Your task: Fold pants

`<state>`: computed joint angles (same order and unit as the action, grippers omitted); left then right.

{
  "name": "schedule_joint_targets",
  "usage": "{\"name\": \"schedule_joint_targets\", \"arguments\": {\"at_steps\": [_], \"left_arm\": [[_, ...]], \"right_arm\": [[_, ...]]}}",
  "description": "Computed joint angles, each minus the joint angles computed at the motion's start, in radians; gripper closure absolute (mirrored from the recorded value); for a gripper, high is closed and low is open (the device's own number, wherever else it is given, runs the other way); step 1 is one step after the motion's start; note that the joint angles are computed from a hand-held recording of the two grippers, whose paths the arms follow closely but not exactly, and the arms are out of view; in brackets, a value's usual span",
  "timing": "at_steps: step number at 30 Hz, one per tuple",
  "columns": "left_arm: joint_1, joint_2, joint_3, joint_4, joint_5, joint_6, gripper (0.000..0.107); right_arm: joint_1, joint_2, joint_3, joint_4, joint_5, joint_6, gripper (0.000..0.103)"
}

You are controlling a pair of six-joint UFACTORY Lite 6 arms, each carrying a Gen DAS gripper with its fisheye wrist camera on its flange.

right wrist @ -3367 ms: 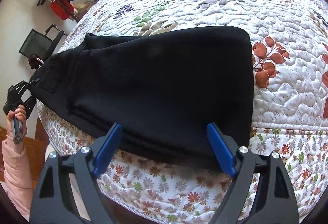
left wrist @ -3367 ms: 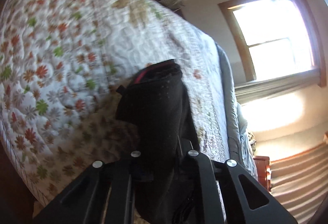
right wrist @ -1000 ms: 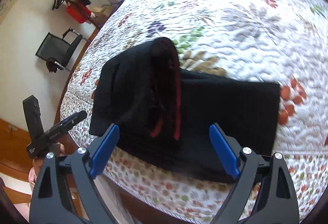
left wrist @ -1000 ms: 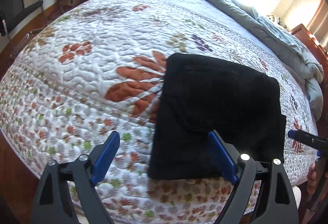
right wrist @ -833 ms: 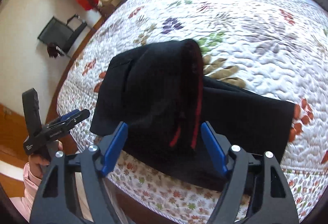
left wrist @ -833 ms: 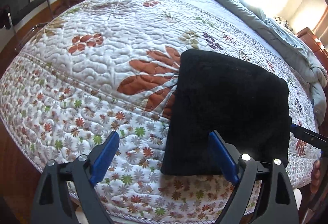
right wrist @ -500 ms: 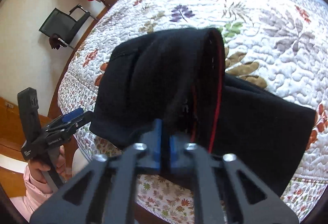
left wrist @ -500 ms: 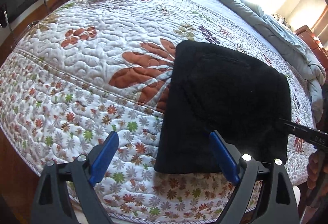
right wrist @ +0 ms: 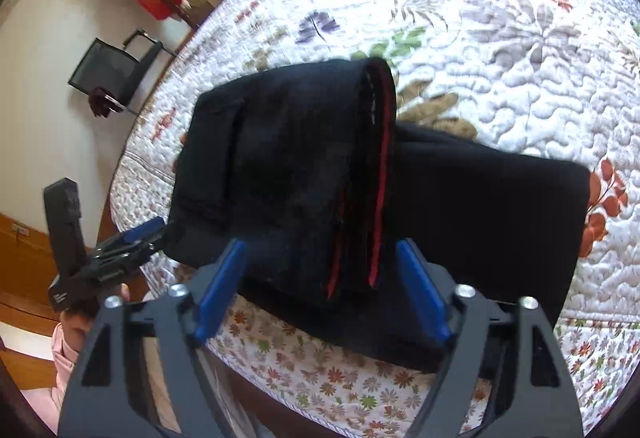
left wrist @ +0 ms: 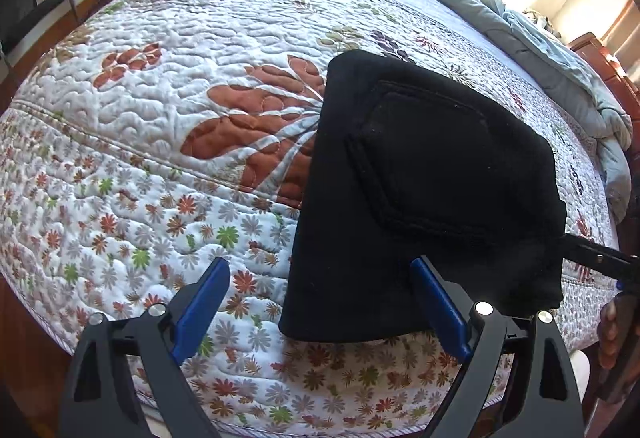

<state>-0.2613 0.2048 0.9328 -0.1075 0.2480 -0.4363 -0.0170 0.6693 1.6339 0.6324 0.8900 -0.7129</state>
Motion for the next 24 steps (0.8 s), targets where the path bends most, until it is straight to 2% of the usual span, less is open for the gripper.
{"name": "schedule_joint_targets", "arguments": {"at_steps": [5,8,10,11,12,13,15,18,20,24], "left_arm": [[0.004,0.019,0.025,-0.031,0.011,0.03,0.015],[0.01,0.012,0.024,-0.043,0.015,0.048,0.015],[0.016,-0.001,0.015,-0.031,0.017,0.036,0.014],[0.016,-0.009,0.008,-0.022,0.018,0.025,0.014],[0.023,-0.014,0.004,-0.017,0.022,0.02,0.014],[0.028,-0.017,0.001,-0.019,0.024,0.019,0.014],[0.035,-0.024,-0.005,-0.032,0.029,0.021,0.014],[0.042,-0.035,-0.009,-0.059,0.032,0.036,0.014],[0.045,-0.048,-0.014,-0.073,0.036,0.05,0.014],[0.038,-0.065,0.002,-0.078,0.05,0.051,0.014]], "right_arm": [[-0.004,0.097,0.098,-0.054,0.03,0.085,0.021],[-0.005,0.216,0.199,-0.026,0.094,0.105,0.014],[-0.003,0.264,0.236,0.02,0.096,0.095,0.014],[0.002,0.264,0.237,0.03,0.094,0.085,0.026],[0.005,0.264,0.24,0.046,0.095,0.069,0.054],[0.002,0.274,0.256,0.076,0.123,0.045,0.065],[0.001,0.289,0.284,0.105,0.165,0.021,0.08],[-0.015,0.234,0.241,0.153,0.188,-0.05,0.085],[-0.043,0.172,0.203,0.22,0.221,-0.098,0.086],[-0.093,0.051,0.146,0.226,0.244,-0.138,0.086]]}}
